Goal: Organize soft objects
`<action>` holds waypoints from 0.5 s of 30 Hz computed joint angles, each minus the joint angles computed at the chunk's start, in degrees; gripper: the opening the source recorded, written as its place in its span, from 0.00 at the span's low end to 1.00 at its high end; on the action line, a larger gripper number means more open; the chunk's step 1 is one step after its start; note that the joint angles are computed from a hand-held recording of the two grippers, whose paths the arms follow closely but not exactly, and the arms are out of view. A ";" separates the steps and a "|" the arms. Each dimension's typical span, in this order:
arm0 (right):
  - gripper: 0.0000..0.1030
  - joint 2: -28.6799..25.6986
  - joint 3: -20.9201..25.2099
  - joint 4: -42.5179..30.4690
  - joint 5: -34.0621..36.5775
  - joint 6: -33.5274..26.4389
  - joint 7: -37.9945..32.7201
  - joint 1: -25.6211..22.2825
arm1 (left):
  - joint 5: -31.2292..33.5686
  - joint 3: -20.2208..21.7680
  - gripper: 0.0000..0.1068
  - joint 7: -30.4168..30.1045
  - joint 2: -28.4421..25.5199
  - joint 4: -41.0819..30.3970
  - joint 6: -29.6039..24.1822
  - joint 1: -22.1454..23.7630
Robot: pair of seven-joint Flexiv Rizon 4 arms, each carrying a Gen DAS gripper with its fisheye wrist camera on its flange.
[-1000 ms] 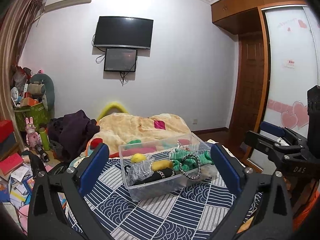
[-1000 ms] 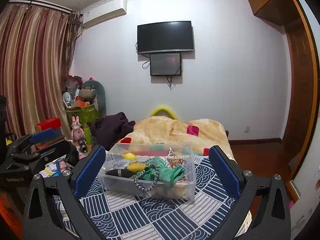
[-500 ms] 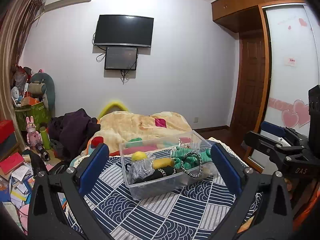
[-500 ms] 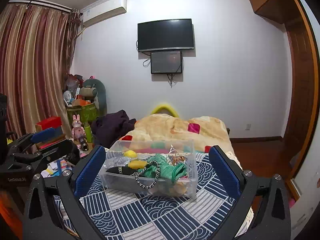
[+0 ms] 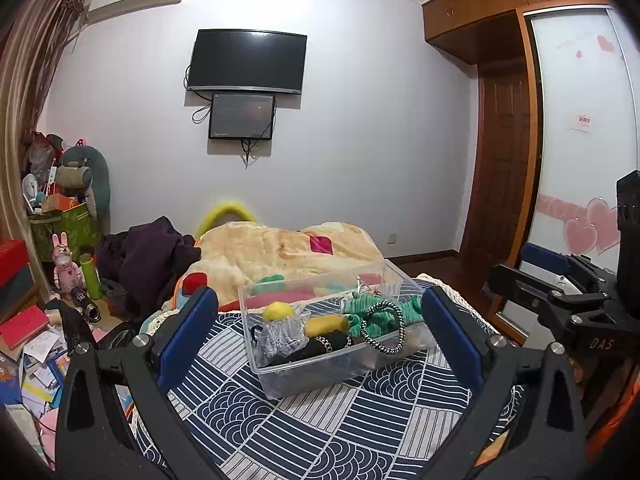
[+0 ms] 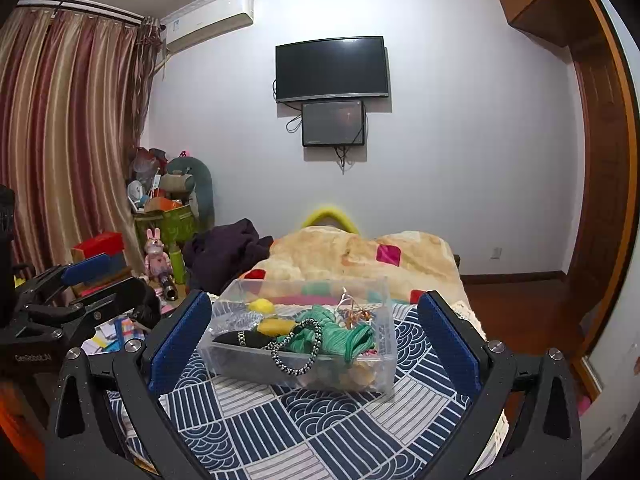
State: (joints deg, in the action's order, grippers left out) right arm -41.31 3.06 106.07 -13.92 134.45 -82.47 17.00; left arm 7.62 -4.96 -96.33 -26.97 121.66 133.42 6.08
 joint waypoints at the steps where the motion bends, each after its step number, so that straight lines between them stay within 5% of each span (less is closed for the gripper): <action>1: 1.00 0.00 0.01 0.00 0.00 0.00 -0.01 0.00 | -0.09 0.02 0.96 0.01 0.01 -0.01 -0.02 -0.06; 15: 1.00 0.11 0.03 0.33 0.30 0.17 -0.24 0.17 | -0.43 0.24 0.96 0.34 0.01 0.27 0.19 -0.35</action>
State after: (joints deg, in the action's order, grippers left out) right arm -41.20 3.10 106.41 -13.63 134.62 -82.71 17.17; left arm 7.19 -4.72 -95.98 -26.96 121.93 133.61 5.73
